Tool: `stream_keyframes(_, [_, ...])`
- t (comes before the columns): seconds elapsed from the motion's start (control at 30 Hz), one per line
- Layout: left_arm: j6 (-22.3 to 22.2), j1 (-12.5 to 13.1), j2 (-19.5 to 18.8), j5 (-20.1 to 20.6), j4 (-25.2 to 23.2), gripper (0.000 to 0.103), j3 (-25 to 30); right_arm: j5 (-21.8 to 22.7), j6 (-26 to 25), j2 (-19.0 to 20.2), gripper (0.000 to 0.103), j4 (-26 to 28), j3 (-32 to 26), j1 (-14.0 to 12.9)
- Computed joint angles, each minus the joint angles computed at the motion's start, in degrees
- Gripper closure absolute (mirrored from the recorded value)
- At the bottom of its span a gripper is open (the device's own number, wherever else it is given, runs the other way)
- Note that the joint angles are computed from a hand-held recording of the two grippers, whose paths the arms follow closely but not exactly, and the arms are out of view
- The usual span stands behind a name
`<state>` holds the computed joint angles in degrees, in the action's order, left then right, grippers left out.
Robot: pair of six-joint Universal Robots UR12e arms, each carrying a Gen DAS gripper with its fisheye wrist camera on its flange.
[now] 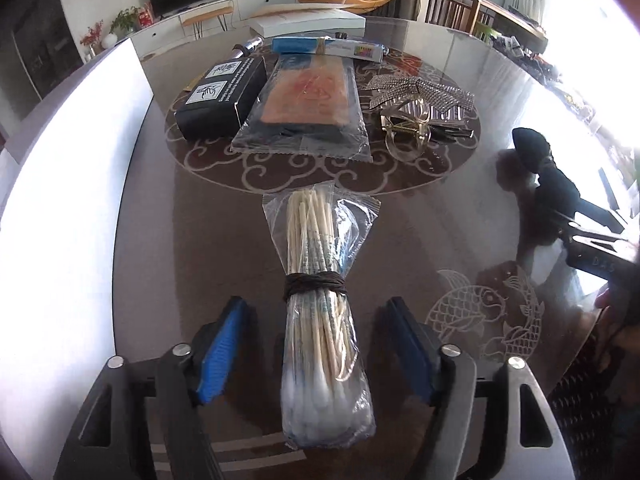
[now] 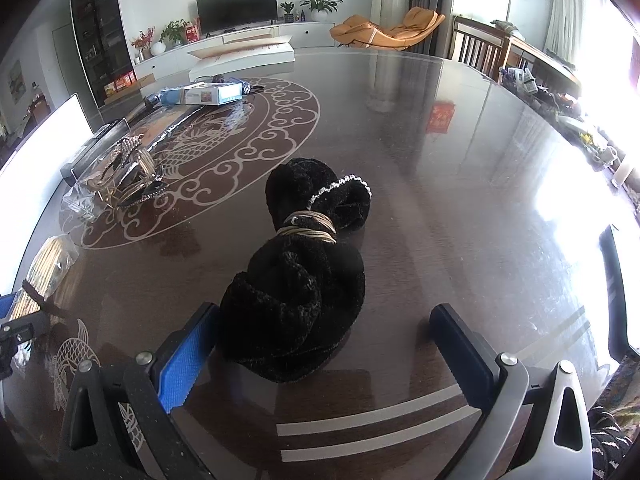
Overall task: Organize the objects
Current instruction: 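Grasp a black fuzzy bundle with the right tool while the left tool lifts the swabs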
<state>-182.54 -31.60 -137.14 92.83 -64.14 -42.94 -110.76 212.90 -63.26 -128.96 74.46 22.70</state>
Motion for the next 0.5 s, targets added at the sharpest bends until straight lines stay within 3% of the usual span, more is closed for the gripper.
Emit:
stream_keyframes(0.07, [0.7,0.1,-0.5,-1.0,0.2,0.032,0.8,3.0,-0.1,0.5,0.000,4.7,-2.2,-0.8])
stream_keyframes(0.1, [1.0,0.1,-0.6,-1.2,0.6,0.038,0.9,4.7,-0.4,0.8,0.000,6.6,-3.4,-1.3])
stream_keyframes(0.13, [1.9,0.0,-0.5,-1.3,1.7,0.066,0.7,6.6,-0.9,1.0,0.000,7.8,-4.3,-1.8])
stream_keyframes(0.17, [3.1,-0.2,-0.6,-0.5,2.1,0.075,0.9,7.8,-1.3,1.2,0.004,8.4,-4.9,-2.2])
stream_keyframes(0.23, [2.8,-0.2,0.2,-1.0,3.5,0.075,-0.6,6.2,-3.3,1.7,0.054,9.6,-6.3,-2.2])
stream_keyframes(0.27, [1.7,0.1,0.9,-2.5,4.7,0.075,-2.0,6.2,-3.5,1.6,0.065,9.6,-6.3,-2.3])
stream_keyframes(0.33, [-0.7,0.7,2.9,-5.7,8.7,0.075,-5.8,10.3,-3.0,0.5,0.070,7.2,-4.6,-3.2])
stream_keyframes(0.5, [-3.5,1.8,7.4,-10.4,17.4,0.075,-12.1,22.7,2.7,-4.3,0.070,-5.5,3.3,-5.2])
